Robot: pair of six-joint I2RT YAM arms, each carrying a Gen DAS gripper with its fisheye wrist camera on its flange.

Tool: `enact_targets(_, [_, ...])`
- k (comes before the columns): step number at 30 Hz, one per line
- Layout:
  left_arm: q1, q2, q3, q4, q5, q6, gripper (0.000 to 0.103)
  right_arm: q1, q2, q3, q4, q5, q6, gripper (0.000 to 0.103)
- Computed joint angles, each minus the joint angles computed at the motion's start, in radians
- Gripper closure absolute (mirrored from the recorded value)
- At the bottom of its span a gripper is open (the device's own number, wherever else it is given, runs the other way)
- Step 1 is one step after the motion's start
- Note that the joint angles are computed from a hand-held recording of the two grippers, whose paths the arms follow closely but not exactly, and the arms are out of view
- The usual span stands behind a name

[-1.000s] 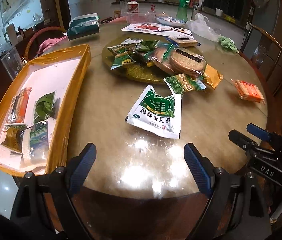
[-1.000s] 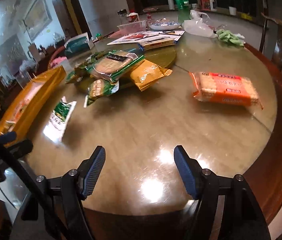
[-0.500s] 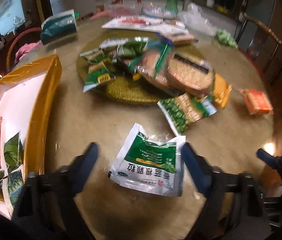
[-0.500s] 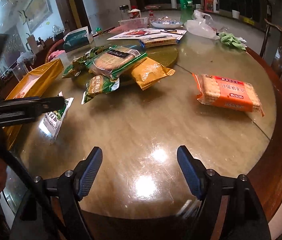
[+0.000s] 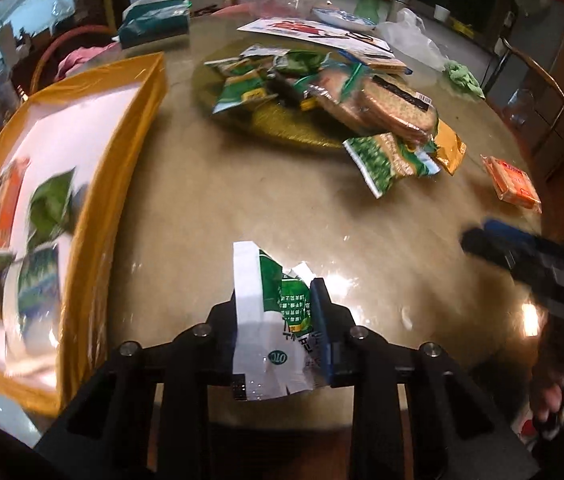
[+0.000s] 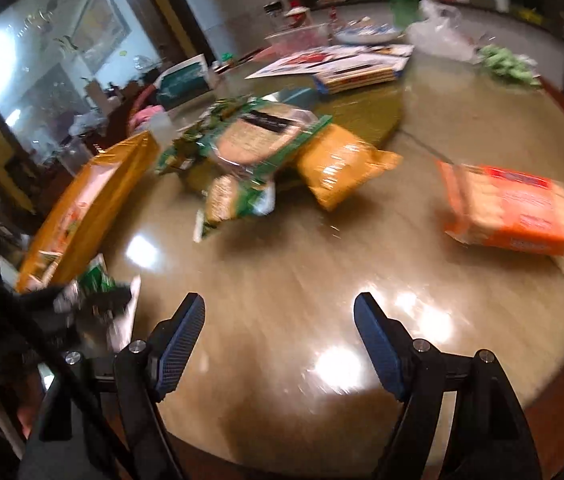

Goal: Organize snacks
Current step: 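Grasp the white-green printed packet with the left tool while the right tool grasps a green pea packet, then carry both held packets over the orange-rimmed tray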

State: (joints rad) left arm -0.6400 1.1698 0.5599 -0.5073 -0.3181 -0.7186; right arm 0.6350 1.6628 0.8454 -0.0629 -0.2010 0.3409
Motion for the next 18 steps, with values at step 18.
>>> enact_targets(18, [-0.085,-0.133,-0.081,-0.028,-0.037,-0.062,0.072,0.062,0.231,0.288,-0.083,0.058,0.168,0.066])
